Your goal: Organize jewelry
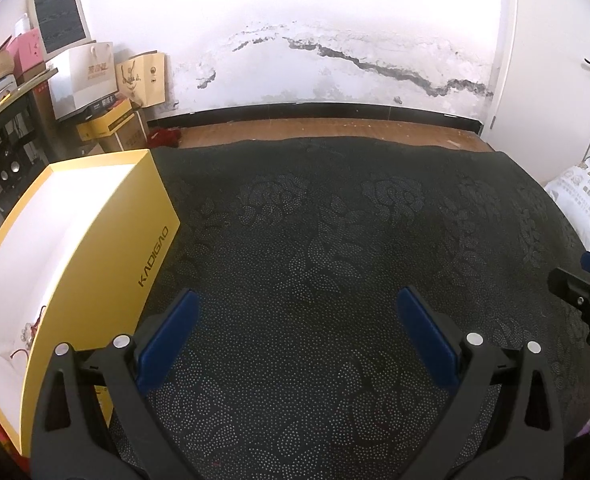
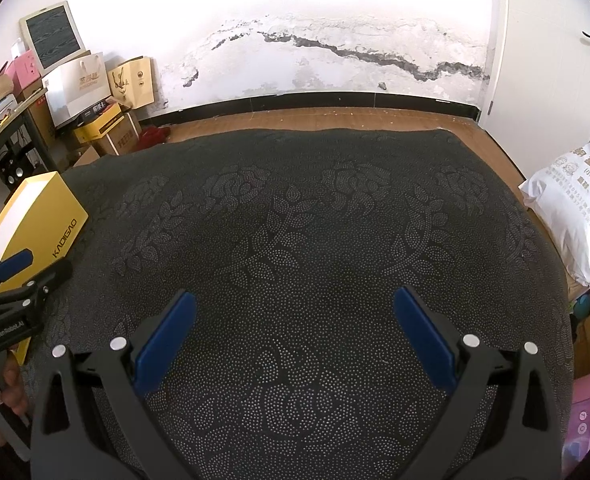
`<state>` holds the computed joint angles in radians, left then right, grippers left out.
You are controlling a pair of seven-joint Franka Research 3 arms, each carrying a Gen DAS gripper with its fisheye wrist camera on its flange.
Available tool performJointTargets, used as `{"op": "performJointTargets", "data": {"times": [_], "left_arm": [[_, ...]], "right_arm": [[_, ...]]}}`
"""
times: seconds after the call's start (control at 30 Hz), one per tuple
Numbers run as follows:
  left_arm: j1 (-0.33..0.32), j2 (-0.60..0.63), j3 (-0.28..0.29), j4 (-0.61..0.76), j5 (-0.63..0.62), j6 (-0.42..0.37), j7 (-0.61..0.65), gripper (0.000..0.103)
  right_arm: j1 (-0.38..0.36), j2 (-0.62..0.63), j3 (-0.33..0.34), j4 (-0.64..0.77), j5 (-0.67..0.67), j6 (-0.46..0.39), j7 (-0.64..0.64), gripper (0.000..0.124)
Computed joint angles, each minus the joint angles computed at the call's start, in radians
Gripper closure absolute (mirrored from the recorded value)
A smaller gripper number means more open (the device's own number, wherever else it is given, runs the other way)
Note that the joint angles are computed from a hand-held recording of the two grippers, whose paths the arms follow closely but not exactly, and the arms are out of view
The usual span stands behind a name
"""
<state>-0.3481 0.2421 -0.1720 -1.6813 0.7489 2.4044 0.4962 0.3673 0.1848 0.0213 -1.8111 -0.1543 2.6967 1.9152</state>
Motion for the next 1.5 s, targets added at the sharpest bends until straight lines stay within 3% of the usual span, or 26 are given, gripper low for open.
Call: {"op": "performJointTargets", "data": {"times": [1.5], "left_arm": [[0.002,0.005,0.0,0.007,-0.022,0.0,0.015,0.006]], "right_arm": [[-0.005,0.001,0.0,0.001,0.011,0.001,-0.025,0.028]]}}
